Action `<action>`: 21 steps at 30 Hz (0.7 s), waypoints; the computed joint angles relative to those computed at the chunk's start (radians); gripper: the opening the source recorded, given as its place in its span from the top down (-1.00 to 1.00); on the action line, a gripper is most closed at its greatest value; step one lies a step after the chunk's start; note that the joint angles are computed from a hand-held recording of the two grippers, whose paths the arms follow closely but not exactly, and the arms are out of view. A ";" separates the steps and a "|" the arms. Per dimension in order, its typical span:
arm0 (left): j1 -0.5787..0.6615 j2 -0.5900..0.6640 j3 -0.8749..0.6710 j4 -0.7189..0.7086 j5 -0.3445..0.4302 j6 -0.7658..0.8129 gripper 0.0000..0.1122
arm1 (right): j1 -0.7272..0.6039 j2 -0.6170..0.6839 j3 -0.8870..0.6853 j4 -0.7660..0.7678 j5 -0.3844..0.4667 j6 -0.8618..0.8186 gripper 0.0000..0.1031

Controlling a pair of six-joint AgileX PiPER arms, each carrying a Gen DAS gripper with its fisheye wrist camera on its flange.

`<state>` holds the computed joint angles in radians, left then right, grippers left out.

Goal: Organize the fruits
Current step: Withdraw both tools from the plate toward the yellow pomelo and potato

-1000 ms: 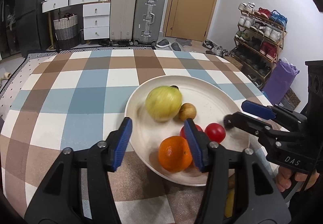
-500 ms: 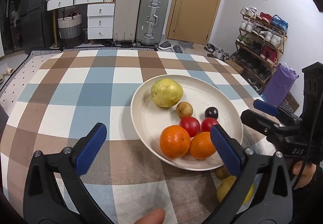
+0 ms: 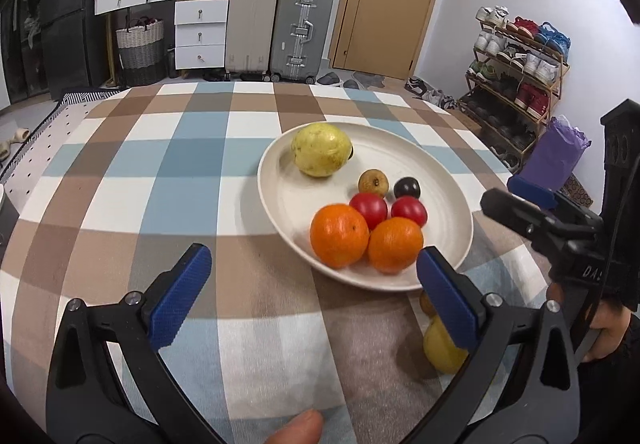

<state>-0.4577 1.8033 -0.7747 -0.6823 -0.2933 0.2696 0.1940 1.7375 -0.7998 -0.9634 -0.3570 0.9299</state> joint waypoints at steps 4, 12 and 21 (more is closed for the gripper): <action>-0.015 -0.023 0.040 0.013 -0.027 -0.022 -0.82 | -0.008 -0.018 0.027 0.004 -0.009 -0.007 -1.00; -0.029 -0.057 0.096 0.046 -0.055 -0.080 -0.82 | -0.029 -0.078 0.114 0.028 -0.047 -0.047 -1.00; -0.112 -0.079 0.107 -0.115 -0.081 0.085 -0.82 | -0.092 -0.136 0.200 -0.034 -0.121 0.004 -1.00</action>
<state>-0.5699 1.7243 -0.6679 -0.7974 -0.3741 0.3546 0.1023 1.6015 -0.5994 -0.9973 -0.4783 0.9342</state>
